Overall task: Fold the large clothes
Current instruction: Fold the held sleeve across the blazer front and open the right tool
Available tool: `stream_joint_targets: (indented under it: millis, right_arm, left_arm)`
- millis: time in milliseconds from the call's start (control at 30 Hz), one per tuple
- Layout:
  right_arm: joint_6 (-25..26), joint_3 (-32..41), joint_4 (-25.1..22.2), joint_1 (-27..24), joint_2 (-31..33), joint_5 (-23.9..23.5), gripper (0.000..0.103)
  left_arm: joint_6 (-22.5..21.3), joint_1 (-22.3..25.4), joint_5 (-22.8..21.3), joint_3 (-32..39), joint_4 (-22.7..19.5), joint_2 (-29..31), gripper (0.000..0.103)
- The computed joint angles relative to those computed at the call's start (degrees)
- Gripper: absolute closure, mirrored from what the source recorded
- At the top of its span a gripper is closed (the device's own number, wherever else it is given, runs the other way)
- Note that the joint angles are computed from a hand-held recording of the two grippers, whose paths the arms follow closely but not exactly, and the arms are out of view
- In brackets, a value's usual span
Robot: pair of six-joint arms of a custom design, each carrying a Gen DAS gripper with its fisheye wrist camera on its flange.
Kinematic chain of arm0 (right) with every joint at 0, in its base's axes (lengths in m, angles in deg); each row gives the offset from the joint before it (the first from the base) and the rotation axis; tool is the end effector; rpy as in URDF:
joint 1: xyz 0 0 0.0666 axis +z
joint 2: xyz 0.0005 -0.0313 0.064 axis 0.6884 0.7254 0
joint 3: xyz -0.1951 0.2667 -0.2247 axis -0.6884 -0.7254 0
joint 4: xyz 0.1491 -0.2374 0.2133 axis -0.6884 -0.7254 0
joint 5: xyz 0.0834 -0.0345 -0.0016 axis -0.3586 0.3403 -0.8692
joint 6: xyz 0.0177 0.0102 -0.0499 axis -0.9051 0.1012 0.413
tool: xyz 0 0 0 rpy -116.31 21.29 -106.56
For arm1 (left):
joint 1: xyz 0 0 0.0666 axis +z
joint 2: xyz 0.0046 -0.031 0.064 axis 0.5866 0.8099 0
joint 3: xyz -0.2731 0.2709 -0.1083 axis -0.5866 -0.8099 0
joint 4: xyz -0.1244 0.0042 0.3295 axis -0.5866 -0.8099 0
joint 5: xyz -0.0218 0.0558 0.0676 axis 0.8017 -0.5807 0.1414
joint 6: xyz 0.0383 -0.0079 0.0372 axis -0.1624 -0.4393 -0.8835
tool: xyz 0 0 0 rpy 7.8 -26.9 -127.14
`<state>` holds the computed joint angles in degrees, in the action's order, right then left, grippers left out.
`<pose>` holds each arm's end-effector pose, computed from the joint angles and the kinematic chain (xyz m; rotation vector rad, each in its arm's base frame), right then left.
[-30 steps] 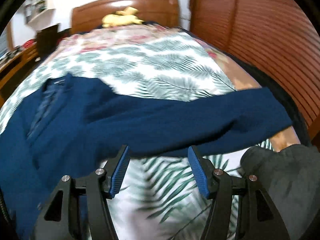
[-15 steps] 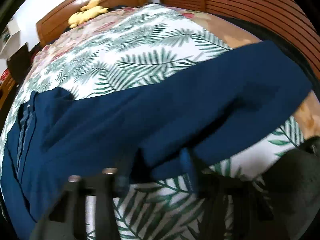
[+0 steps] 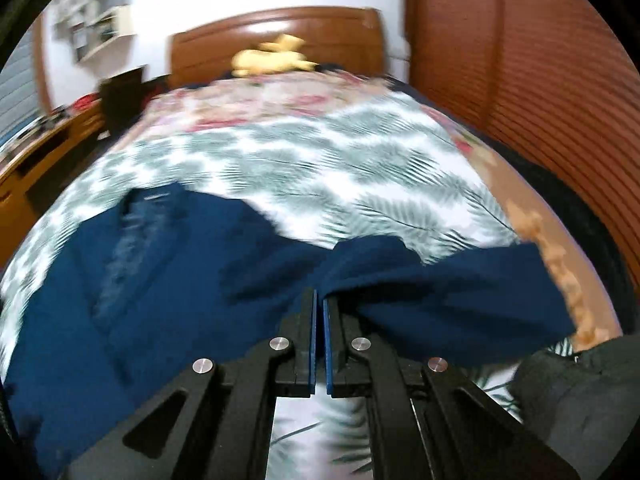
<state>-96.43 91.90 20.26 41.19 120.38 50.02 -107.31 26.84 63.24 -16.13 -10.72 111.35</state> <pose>0.4174 -0.0274 0.5162 0.4418 2.1636 -0.2253 0.4530 -0.0941 0.3391 0.8577 2.0018 -0.6106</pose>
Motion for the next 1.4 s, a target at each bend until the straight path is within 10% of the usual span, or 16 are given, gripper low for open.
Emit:
stream_joint_targets:
  millis: [600,667,800,1400]
  right_arm:
    - [-0.2,0.8,-7.3,13.1,-2.1,2.7,0.097]
    - [-0.6,1.6,-8.1,14.0,-3.5,5.0,0.084]
    - [-2.0,1.6,-7.8,13.3,-4.8,7.8,0.055]
    - [-7.7,1.2,-13.1,0.5,2.3,7.2,0.054]
  left_arm:
    - [0.1,-0.1,-0.2,-0.3,0.5,-0.2,0.024]
    - [0.0,-0.1,-0.2,-0.2,0.5,-0.2,0.024]
    - [0.0,-0.1,-0.3,-0.1,0.3,-0.1,0.024]
    - [-0.1,-0.1,-0.3,0.0,0.2,-0.1,0.024]
